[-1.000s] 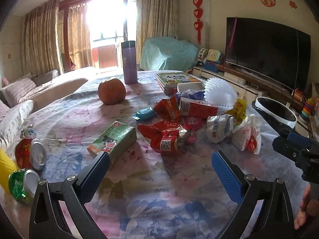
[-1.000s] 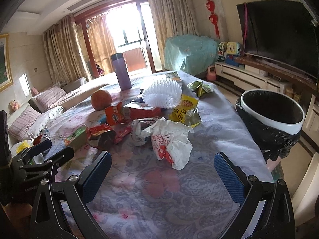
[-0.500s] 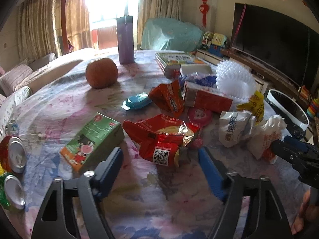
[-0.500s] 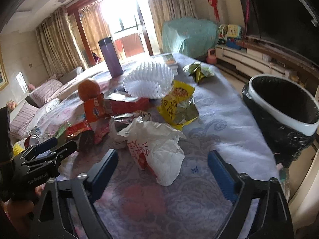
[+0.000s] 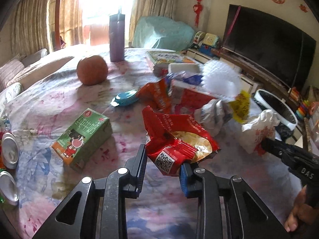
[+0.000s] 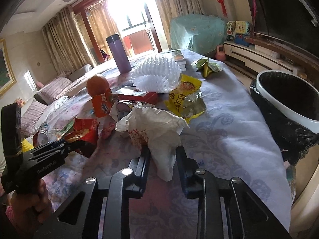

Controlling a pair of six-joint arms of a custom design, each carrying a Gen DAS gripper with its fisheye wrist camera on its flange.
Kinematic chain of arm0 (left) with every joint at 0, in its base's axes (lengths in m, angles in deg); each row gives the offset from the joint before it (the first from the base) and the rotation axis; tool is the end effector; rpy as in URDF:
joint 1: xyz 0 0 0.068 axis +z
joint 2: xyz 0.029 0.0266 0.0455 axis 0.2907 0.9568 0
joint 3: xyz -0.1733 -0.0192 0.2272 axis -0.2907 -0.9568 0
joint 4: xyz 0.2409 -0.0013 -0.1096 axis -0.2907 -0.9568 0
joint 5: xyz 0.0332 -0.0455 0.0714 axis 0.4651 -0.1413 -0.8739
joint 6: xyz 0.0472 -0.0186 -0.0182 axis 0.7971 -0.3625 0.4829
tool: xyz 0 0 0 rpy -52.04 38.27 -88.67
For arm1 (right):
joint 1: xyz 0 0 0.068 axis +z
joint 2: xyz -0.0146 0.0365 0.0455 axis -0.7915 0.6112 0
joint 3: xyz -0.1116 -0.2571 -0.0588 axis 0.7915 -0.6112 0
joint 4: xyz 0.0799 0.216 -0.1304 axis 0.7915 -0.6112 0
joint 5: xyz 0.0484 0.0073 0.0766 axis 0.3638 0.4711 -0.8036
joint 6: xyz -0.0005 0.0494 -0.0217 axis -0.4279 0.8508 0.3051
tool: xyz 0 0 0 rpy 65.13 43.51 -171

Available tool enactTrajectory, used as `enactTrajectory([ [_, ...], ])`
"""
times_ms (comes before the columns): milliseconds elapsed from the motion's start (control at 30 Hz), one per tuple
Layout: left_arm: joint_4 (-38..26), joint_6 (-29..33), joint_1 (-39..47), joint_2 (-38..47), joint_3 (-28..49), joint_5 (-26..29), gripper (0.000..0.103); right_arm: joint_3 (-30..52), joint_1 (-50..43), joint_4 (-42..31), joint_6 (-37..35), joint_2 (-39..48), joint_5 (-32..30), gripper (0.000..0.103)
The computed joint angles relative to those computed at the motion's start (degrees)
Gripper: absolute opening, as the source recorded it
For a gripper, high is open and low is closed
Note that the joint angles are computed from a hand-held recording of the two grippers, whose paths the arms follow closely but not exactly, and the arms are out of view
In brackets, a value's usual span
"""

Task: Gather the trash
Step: 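Grasp the red snack bag with the left gripper while the right grasps the white plastic bag, then carry both bags over the trash bin and open both grippers to drop them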

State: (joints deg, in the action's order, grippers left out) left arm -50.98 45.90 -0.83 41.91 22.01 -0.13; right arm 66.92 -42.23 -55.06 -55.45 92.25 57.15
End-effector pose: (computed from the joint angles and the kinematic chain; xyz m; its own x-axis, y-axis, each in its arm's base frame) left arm 0.2978 -0.0994 0.1351 -0.6524 0.1586 -0.7411 0.3519 0.9294 -0.1110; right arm 0.1905 0.0352 0.0994 -0.7089 0.2328 -0.6658 0.0541 0.9591 0.2777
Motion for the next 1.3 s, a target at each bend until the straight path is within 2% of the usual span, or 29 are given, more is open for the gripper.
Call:
enactTrajectory([
  [300, -1.19, 0.5, -4.94, -7.28, -3.54, 1.98, 0.027, -2.88, -5.53, -8.31, -1.96, -12.75, -1.97, 0.025],
  [500, -4.1, 1.03, -8.96, -6.92, -0.67, 1.94, 0.027, -4.23, -13.17, -14.35, -5.38, -20.1, -5.55, 0.025],
  [700, -5.83, 1.93, -12.99, -2.95, 4.68, 1.14, 0.026, -3.65, -23.99, -20.93, -10.59, -25.93, -10.89, 0.025],
  [967, -6.51, 2.78, -15.58, 4.93, 13.11, 1.25, 0.026, -1.63, -36.29, -23.41, -16.89, -24.96, -16.81, 0.025],
  [1300, -9.98, 3.11, -18.07, 13.49, 24.23, 1.46, 0.026, 1.34, -47.77, -21.68, -22.56, -17.43, -22.14, 0.025],
])
